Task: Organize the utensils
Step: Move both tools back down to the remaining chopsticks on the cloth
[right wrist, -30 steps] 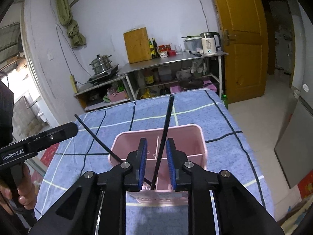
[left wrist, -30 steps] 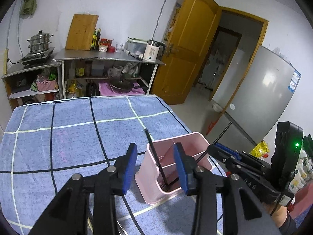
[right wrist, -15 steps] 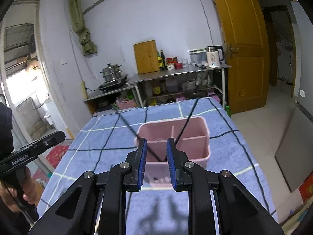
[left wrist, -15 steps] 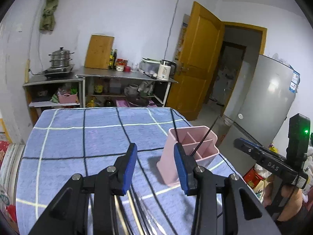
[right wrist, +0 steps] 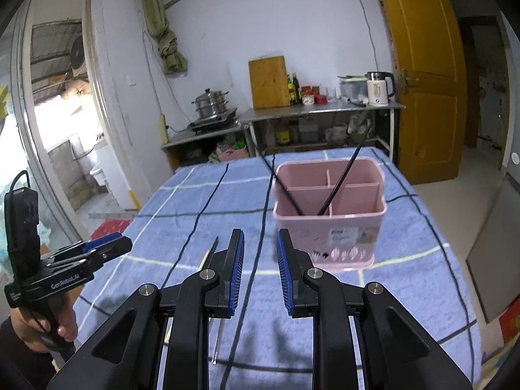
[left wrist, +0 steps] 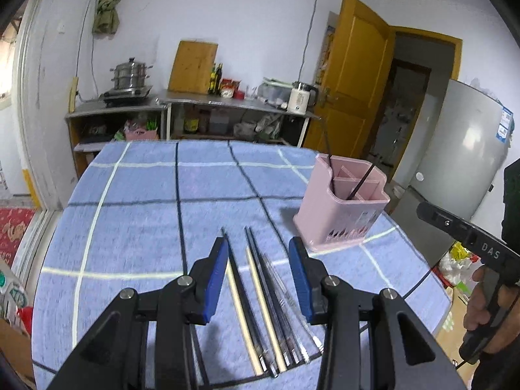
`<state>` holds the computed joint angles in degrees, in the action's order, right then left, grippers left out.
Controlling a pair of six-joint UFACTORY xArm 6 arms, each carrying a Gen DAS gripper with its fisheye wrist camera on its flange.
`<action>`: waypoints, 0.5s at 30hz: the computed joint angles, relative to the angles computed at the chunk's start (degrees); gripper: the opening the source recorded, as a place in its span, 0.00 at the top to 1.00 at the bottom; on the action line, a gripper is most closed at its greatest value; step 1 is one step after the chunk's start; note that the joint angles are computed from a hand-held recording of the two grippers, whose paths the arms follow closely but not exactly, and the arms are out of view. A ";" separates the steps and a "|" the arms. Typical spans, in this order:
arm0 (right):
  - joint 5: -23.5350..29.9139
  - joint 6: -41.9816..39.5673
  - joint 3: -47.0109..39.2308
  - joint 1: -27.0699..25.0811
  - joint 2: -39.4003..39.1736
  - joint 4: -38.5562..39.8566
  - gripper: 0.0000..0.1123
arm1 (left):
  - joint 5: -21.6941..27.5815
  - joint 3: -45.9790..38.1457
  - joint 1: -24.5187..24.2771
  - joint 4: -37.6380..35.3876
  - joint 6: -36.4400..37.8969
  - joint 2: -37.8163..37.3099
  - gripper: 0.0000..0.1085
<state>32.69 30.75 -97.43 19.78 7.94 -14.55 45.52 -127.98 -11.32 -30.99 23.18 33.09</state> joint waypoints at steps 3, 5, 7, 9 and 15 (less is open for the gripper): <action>0.25 -1.46 0.09 0.67 0.80 1.72 0.81 | -0.19 2.51 0.32 1.31 -0.97 -0.59 0.63; 0.22 -2.28 0.31 1.08 1.33 2.50 0.81 | -0.56 4.24 0.32 1.80 -1.48 -0.89 0.63; 0.58 -3.48 0.14 1.39 2.19 3.99 0.81 | -0.05 3.92 0.25 2.63 -2.18 -0.02 0.63; 1.53 -4.53 -0.94 1.60 3.63 5.14 0.81 | 0.17 3.76 0.08 3.47 -2.60 0.76 0.63; 3.75 -7.62 -4.16 2.12 7.79 8.71 0.81 | 4.30 -4.16 0.15 6.66 -6.25 7.51 0.63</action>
